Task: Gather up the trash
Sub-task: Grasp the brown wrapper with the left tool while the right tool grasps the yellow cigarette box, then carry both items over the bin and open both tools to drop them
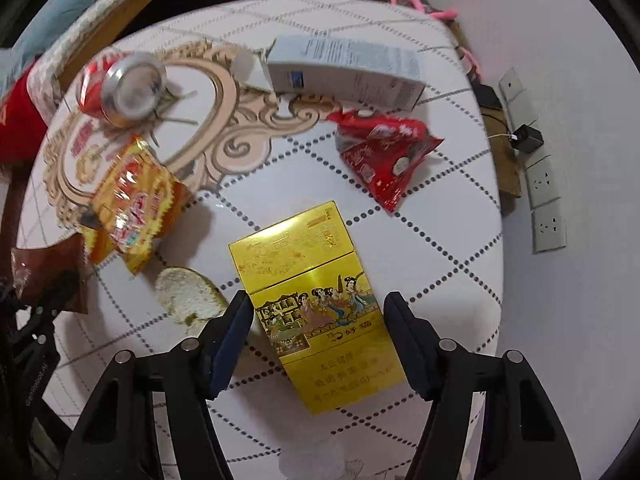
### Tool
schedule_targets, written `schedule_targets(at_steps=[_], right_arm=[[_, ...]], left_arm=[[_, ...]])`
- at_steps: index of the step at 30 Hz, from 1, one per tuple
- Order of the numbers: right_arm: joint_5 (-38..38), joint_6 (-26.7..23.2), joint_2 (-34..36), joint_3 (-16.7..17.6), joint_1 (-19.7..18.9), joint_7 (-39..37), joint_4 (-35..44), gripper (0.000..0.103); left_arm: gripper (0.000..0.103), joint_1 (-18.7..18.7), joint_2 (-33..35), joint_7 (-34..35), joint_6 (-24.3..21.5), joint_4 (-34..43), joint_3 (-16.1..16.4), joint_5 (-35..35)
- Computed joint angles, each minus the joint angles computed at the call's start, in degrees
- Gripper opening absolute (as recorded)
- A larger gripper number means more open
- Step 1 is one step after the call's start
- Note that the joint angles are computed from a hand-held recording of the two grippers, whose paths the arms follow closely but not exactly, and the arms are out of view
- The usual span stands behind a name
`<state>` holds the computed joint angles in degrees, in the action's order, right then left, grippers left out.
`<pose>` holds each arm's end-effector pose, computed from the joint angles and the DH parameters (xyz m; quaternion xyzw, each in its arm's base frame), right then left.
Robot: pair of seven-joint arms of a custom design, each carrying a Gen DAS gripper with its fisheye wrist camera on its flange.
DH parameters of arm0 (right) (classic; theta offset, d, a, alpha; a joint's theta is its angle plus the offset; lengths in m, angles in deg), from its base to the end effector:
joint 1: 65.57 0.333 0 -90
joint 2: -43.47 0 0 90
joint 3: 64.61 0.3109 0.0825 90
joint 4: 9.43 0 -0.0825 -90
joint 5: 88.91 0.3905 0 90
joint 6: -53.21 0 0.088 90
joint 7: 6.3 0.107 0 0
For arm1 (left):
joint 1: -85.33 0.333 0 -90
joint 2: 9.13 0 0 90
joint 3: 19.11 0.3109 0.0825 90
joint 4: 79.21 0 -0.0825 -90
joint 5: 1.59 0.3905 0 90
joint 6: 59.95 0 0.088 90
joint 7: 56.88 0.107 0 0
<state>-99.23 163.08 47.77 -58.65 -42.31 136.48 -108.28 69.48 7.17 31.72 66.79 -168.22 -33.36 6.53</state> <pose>0.5348 0.2826 0.5336 -0.5659 0.8182 -0.0863 0.0528 0.6042 -0.3220 0.5225 -0.4833 0.8539 -0.1510 0.1199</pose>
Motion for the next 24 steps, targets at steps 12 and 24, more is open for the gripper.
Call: schedule_targets(at_steps=[12,24], right_arm=[[-3.31,7.08,-4.26,1.58,0.54,5.14,0.37,0.067],[-7.19,7.69,8.82,2.16,7.90,4.67,23.83,0.067]], left_arm=[[0.025,2.98,-6.62,0.75,4.16,-1.48,1.51,-1.05],[0.025,9.25,-11.80,0.92,8.02,-1.74,5.46,1.28]])
